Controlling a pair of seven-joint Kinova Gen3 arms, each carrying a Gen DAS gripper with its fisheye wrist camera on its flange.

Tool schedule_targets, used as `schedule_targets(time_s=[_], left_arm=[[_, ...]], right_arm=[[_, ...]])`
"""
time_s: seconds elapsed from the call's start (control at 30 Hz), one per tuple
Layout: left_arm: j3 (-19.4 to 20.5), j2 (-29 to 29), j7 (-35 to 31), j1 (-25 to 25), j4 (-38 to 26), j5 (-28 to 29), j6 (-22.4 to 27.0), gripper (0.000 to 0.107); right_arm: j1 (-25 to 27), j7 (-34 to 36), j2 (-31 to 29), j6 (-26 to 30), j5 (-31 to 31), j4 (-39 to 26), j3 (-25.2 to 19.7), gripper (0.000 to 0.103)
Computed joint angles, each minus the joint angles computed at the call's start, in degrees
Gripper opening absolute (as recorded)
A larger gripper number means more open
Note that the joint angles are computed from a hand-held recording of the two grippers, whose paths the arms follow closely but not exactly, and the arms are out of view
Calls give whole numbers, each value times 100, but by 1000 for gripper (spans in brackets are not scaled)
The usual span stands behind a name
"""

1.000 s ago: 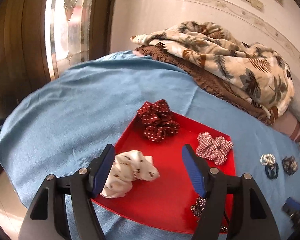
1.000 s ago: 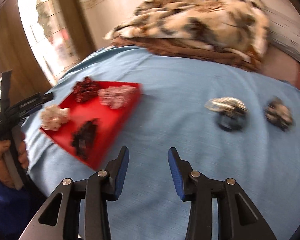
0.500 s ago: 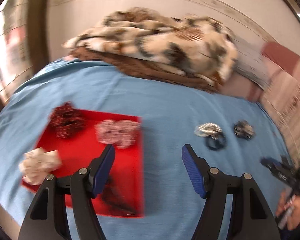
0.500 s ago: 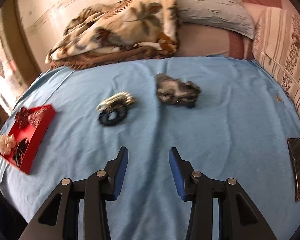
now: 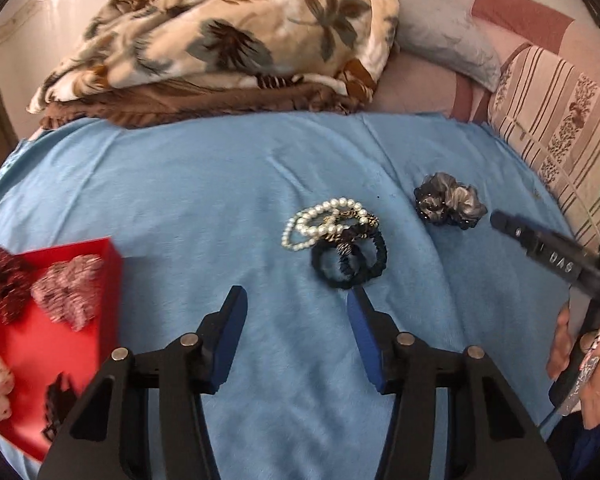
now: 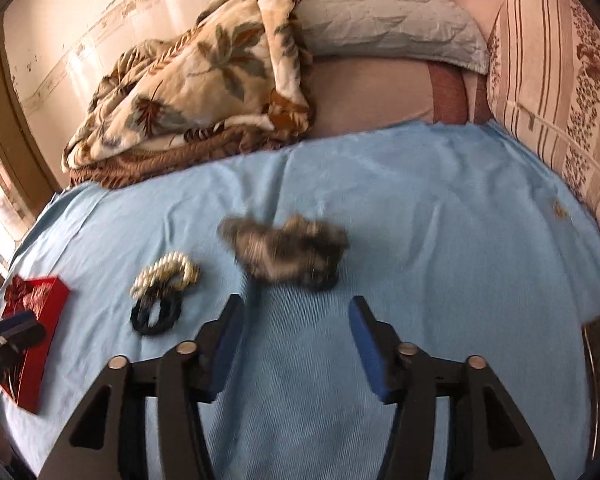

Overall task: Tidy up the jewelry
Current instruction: 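Move both tools back over the remaining accessories, then grasp the black beaded hair tie with left tool while right tool grasps grey sheer scrunchie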

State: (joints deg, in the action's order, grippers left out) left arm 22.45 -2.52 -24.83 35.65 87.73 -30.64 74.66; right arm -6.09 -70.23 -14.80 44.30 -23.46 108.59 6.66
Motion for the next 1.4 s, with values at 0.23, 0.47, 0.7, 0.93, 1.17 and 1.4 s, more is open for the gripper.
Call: schedule_targets(time_s=[0.23,0.47,0.7,0.93,1.17,1.4], left_arm=[[-430,699,-547,-36,-227,189,-386,51],[-784,1154,-951,121,-388,312,-714,51],[-987,1332,-1106,247,-469,533,-882,20],[-989,996,-825,319,-327,491,-1070,13],[-675,325,-447,153,-90,493,-1118,13],[-208,-337,-275,-198,67,531,-926,13]], right_arm=[[-172,820,470,-190,-587,-150,63,68],[-167,1033,546,-604,-266,-68,-275,68],[-83,1024,741,-442,-173,-172,-315,26],[38,1142,729,-138,-506,-302,-239,12],[169,1440,603,325,-1274,-367,93,12],[521,1500,485,969,-2051,-290,405,12]])
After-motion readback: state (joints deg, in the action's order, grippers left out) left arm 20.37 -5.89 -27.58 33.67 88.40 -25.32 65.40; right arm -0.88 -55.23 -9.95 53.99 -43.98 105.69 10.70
